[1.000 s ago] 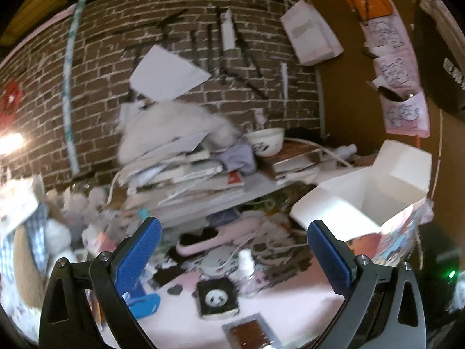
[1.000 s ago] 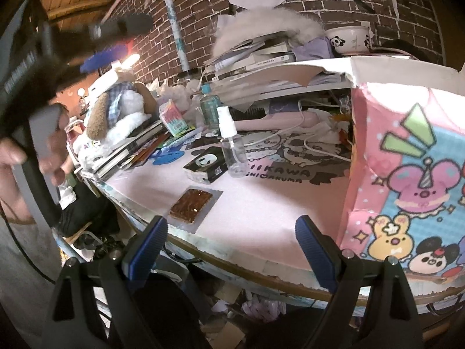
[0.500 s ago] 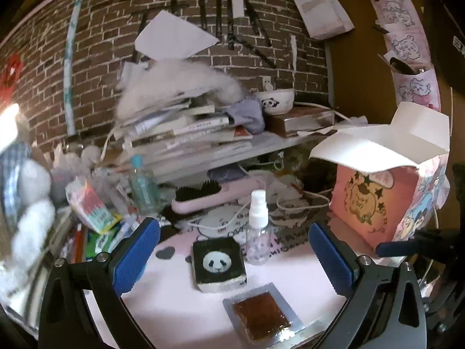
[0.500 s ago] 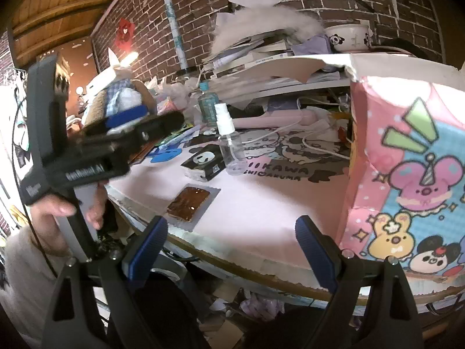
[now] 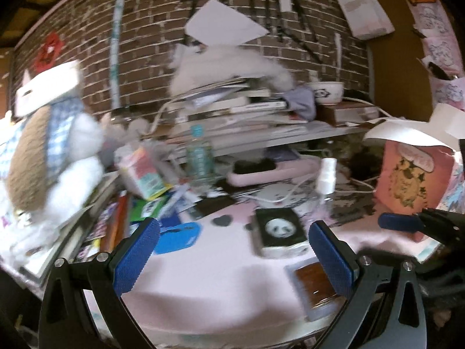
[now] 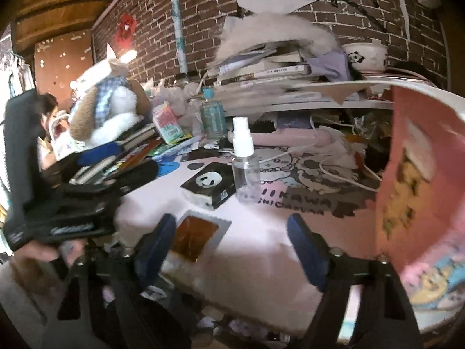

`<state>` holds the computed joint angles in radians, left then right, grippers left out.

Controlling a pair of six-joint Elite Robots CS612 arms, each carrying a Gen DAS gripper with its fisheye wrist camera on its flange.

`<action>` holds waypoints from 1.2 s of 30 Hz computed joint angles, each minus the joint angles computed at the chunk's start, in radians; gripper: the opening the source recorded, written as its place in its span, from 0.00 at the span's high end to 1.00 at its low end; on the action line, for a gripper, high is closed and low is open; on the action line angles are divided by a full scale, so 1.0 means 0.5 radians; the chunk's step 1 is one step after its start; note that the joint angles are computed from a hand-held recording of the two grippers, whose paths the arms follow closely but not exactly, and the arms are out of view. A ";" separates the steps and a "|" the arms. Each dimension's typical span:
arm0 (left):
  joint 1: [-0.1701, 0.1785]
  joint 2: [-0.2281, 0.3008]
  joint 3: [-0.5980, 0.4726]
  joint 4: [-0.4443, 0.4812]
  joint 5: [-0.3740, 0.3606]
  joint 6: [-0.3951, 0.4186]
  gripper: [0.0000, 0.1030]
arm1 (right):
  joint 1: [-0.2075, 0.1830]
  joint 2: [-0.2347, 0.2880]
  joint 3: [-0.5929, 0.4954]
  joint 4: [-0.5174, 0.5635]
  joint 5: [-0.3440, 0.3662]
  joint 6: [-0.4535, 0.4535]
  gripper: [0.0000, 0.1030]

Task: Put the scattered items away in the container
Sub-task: 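Move the right gripper toward the clear spray bottle, then grasp the clear spray bottle with the right gripper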

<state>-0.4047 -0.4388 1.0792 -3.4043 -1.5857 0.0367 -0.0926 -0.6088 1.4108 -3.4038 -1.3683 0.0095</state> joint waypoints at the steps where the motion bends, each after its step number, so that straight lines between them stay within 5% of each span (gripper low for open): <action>1: 0.007 0.001 0.006 -0.011 -0.006 -0.020 0.00 | 0.009 0.018 -0.039 0.032 -0.033 -0.001 0.31; 18: 0.057 0.016 0.045 -0.080 -0.121 -0.113 0.00 | 0.098 0.209 -0.486 0.360 -0.453 0.024 0.50; 26: 0.062 0.012 0.053 -0.105 -0.150 -0.115 0.00 | 0.104 0.226 -0.522 0.428 -0.456 -0.009 0.59; 30: 0.059 0.007 0.056 -0.112 -0.154 -0.100 0.00 | 0.109 0.232 -0.536 0.451 -0.494 -0.021 0.75; 36: 0.058 0.006 0.058 -0.115 -0.157 -0.096 0.00 | 0.109 0.234 -0.534 0.432 -0.491 -0.017 0.75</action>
